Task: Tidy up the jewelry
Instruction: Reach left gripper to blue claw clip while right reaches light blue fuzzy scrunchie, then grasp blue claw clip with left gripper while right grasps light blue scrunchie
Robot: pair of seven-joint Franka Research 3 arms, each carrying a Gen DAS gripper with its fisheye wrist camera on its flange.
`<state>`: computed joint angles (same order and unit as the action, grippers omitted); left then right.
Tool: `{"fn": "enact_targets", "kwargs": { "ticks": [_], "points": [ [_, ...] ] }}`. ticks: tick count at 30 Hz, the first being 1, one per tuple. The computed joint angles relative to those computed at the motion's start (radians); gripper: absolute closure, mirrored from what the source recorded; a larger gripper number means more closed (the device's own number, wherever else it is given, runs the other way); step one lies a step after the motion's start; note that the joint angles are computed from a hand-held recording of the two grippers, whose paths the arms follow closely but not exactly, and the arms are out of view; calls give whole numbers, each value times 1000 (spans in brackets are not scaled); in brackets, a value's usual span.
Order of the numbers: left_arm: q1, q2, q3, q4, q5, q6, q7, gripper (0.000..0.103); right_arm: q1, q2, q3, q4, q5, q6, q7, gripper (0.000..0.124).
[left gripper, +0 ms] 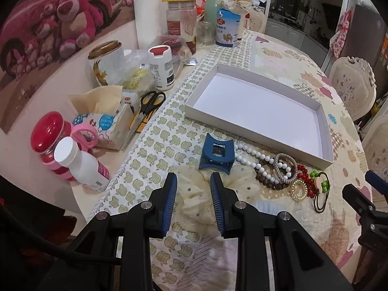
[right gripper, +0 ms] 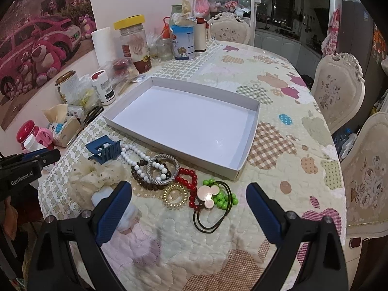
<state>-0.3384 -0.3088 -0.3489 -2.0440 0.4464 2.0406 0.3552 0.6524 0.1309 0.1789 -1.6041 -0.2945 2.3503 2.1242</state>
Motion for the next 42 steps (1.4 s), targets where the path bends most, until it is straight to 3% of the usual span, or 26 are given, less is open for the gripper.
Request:
{"fn": "enact_targets", "kwargs": {
  "ticks": [5,14,19,22,31,42],
  "points": [
    [-8,-35,30,-51,-61,56,49,83,1,12,4,6,22,7,-25,26],
    [0,-73,79,-131,-206,187,129,73,8,45,15,20,128,37,-126,26],
    [12,-46,115,-126,-300,258,189,68,22,79,15,49,182,31,-182,26],
    [22,-3,131,-91,-344,287,243,60,25,100,15,71,223,20,-212,26],
    [59,206,135,122,-417,146,449,56,33,140,9,106,299,-1,-253,26],
    [80,321,116,229,-432,24,529,56,49,216,7,187,340,-64,-318,26]
  ]
}}
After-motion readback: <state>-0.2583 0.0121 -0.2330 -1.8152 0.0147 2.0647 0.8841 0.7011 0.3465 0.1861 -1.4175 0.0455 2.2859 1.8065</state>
